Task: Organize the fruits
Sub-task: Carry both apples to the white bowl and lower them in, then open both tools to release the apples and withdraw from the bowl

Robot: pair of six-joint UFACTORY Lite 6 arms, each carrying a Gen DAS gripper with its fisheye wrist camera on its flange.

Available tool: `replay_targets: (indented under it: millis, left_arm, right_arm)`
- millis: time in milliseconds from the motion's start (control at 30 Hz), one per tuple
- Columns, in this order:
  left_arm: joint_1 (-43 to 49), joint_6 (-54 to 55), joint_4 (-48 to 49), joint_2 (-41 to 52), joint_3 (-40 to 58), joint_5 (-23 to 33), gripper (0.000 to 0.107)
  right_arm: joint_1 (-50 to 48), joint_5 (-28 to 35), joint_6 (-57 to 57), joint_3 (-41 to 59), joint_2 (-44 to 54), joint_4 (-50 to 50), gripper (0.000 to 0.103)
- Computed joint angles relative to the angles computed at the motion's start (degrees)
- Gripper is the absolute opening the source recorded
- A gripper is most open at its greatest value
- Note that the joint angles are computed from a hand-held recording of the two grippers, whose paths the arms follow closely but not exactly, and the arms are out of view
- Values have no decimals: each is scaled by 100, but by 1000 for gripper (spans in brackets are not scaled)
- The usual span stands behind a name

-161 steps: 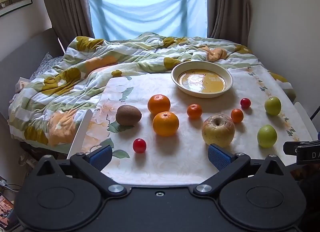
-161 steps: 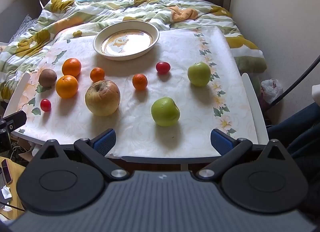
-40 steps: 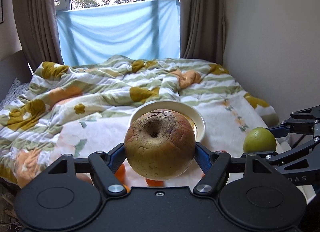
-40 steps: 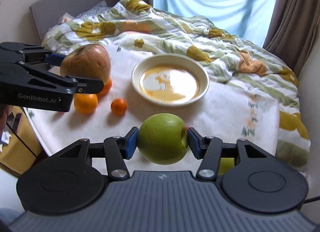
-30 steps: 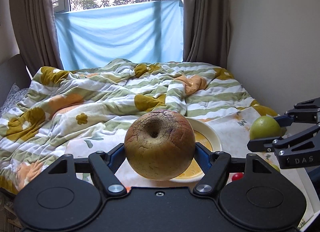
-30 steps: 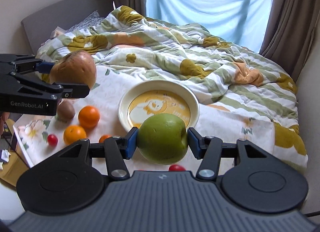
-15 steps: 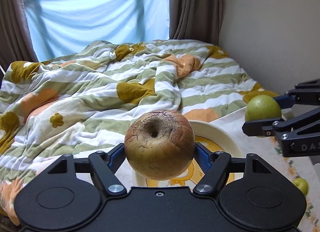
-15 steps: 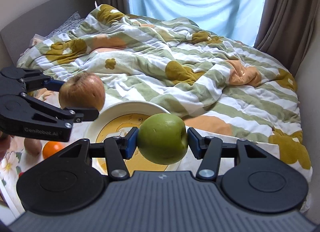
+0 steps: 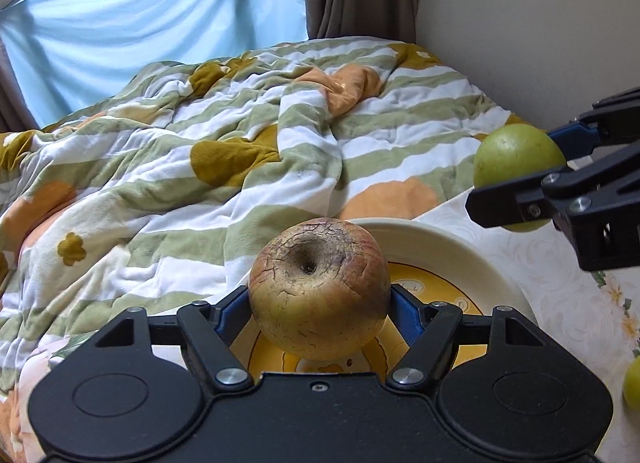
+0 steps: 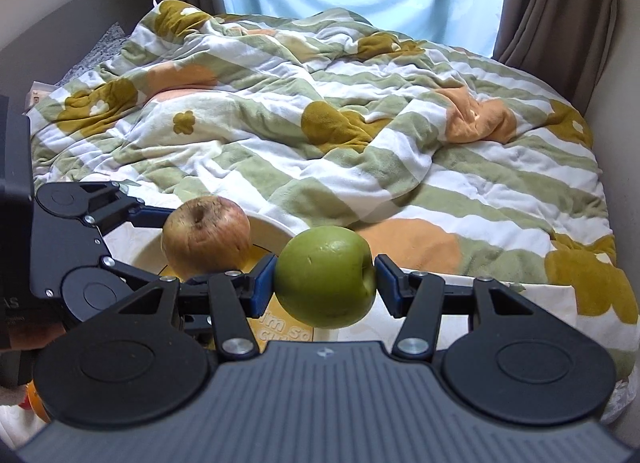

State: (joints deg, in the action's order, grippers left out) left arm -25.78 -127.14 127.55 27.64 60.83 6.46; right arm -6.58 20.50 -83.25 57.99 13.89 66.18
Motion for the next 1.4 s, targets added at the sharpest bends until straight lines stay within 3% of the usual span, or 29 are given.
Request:
replay_targets:
  millis: [200,233,267,333,433,600,700,900,1000,1267,1400]
  left_arm:
    - [-50,232,-130,184,122,98,79]
    - [-88,-57,226,100,32,236,84]
    - [-125,-351,575,-5,-69,368,96]
    - [-155,-408,673,-243,-245,476,103]
    - [-145,509,-230,-527,-392,374,103]
    - [-49,967,-901,-1304,-1017,287,103]
    - [17,1724,-1797,-1738,-1342,190,103]
    - [41,3074,-3343,-2508,-1940,418,103]
    - [80,3033,-3426,-2898,-2283,401,103]
    - [135,2948,-3491,-3424,-2874,492,103]
    - [125,2752,-3319,-3680,-3083,565,103]
  right_arm:
    - [-32,-97,241,135,170,-206,68]
    - [-45,-109,262,140,174,-232,68]
    - [-67,-92,270,155,186,-246,68]
    - [-85,-61,290,175,196,-273,68]
    - [-126,-43,134,133,161,-166,68]
    - [-177,96,44,98,66,-223,68]
    - [-135,162,-170,16,7,-103,68]
    - [164,10,-664,-114,75,308,68]
    - [471,-380,-1322,-329,126,978,68]
    - [905,-565,-4872,-833,487,4286,68]
    - [942,-503,-5415,-853,592,4719,69]
